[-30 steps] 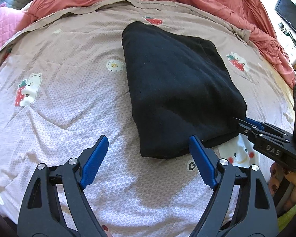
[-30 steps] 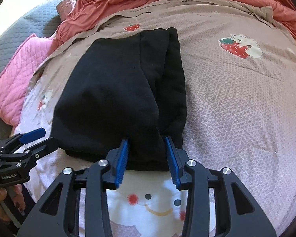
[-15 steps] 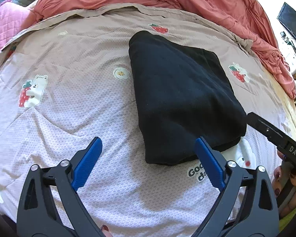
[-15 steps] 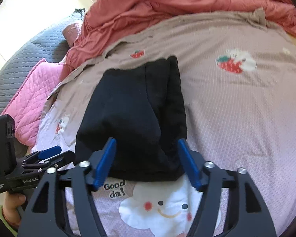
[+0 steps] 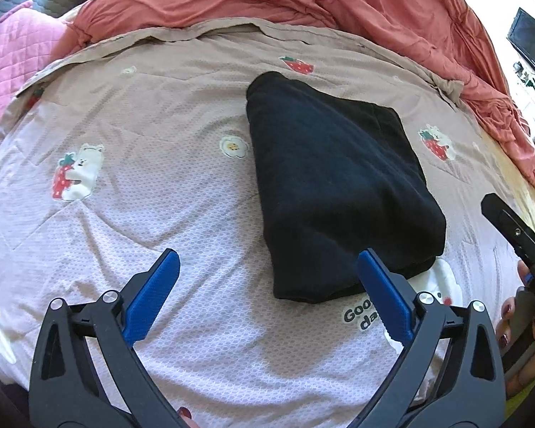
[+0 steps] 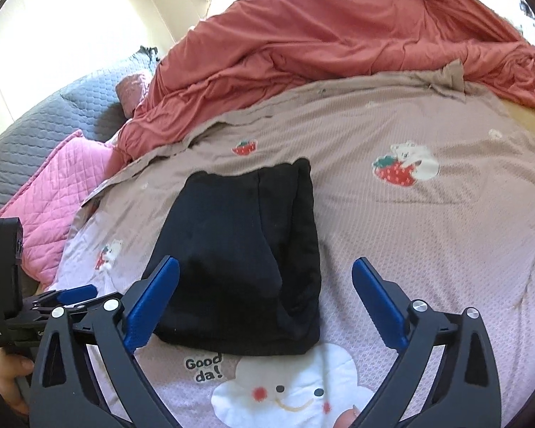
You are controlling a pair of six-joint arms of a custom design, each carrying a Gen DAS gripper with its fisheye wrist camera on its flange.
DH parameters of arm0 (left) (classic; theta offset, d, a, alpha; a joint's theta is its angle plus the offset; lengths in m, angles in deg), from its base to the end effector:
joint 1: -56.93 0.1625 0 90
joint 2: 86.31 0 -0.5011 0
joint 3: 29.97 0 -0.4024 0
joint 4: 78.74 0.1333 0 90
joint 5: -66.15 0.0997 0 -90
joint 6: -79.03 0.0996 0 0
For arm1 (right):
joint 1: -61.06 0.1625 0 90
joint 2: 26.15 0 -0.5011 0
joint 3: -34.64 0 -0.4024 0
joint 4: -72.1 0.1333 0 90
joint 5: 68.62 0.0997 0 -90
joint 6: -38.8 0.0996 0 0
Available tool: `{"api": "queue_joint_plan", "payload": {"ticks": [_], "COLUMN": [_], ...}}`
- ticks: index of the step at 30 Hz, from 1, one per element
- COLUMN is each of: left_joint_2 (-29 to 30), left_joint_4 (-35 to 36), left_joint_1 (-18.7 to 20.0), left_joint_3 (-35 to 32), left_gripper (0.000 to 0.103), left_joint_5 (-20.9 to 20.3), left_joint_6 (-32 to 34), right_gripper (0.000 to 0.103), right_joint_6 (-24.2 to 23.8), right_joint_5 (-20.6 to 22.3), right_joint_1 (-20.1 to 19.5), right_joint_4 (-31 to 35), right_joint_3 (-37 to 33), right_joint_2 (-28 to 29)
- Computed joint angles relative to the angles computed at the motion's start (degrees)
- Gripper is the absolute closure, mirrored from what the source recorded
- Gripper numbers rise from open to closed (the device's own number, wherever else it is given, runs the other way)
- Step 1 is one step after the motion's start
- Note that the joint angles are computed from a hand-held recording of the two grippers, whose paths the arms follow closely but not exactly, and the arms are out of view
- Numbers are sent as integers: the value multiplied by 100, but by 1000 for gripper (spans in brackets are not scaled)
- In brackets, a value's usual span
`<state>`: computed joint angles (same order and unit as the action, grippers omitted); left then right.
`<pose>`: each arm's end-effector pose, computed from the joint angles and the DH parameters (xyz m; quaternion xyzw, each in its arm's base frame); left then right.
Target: Fold small clothes
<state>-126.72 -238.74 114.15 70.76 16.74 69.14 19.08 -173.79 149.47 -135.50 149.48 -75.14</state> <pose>-0.2080 -0.6889 0.0799 0.1568 0.9218 -0.1995 0.2931 0.0897 -0.6334 0.1922 0.0836 -0.8898 0.4032 0.1967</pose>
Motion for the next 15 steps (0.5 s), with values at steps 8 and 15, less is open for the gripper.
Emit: {"api": "queue_joint_plan", "payload": {"ticks": [8, 15], "left_joint_2": [-184, -343], "left_joint_4": [-460, -885], "left_joint_1": [-155, -290], "left_joint_3": [265, 570], "left_gripper": [10, 9], "left_joint_5": [226, 261], "left_joint_6": [223, 479], "right_gripper": [5, 5], "right_joint_6": [-693, -1210], "right_joint_5": [-350, -656], "right_joint_1": [264, 462], "right_joint_4": [-1031, -1715], "right_joint_3": [214, 425], "right_joint_2": [101, 235]}}
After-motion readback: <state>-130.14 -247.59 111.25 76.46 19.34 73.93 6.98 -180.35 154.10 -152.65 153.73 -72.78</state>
